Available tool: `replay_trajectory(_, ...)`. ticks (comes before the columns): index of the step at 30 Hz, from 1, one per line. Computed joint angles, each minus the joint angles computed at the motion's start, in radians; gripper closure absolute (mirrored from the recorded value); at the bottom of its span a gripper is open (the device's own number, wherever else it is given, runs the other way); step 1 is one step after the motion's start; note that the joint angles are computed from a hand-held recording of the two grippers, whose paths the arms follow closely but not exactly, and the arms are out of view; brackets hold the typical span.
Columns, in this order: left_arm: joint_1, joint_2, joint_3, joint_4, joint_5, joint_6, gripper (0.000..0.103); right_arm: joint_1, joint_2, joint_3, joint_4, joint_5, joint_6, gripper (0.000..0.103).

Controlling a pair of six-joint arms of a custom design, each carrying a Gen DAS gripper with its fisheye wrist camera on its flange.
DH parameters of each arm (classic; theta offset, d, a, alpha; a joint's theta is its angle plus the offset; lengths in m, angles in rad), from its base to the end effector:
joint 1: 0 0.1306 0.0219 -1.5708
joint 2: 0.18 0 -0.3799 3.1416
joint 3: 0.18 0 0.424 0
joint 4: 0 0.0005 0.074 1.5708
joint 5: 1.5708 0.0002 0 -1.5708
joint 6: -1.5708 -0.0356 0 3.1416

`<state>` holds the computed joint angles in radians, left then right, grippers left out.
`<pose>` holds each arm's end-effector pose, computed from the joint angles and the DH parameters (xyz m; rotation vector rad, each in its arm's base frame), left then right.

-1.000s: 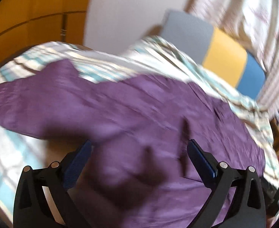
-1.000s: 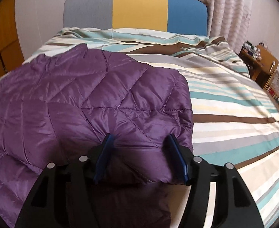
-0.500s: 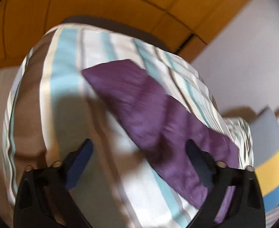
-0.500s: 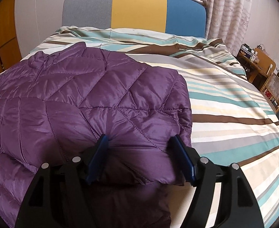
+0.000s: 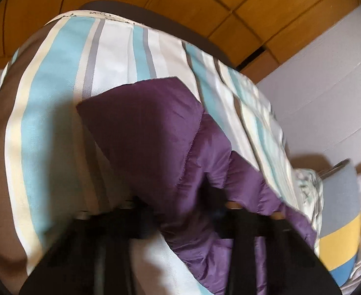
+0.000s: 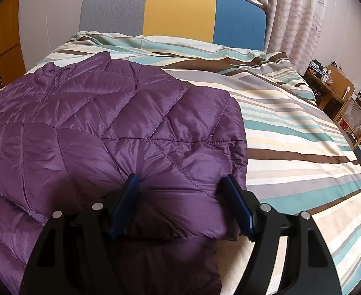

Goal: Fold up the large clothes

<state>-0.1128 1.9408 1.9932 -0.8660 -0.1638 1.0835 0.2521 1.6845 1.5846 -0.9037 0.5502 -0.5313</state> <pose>0.7147 -0.0756 0.3972 -1.1899 2.0880 -0.3751 0.5952 0.1336 0.3638 0.5284 2.3444 -0.3584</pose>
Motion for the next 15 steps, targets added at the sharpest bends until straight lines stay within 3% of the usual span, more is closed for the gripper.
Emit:
replay_trajectory(1,-0.001,-0.023,-0.031,0.049,0.006,0.004,0.093,0.0,0.0,0.0,0.001,-0.001,0.0,0.031)
replay_trajectory(2,-0.007,-0.047,-0.058,0.071,-0.029,0.005,0.094,0.0,0.0,0.0,0.001,-0.002,-0.001,0.031)
replay_trajectory(3,-0.025,-0.071,-0.07,0.071,-0.115,0.006,0.095,0.0,0.0,0.0,0.002,-0.002,-0.002,0.031)
replay_trajectory(8,-0.084,-0.163,-0.145,0.157,-0.275,-0.024,0.095,0.0,-0.002,-0.004,0.005,-0.003,-0.001,0.031)
replay_trajectory(12,-0.141,-0.174,-0.125,0.213,-0.36,-0.163,0.095,-0.001,-0.008,-0.009,0.011,-0.01,-0.005,0.031)
replay_trajectory(15,-0.18,-0.168,-0.108,0.268,-0.379,-0.269,0.095,-0.003,-0.009,-0.011,0.013,-0.012,-0.005,0.031)
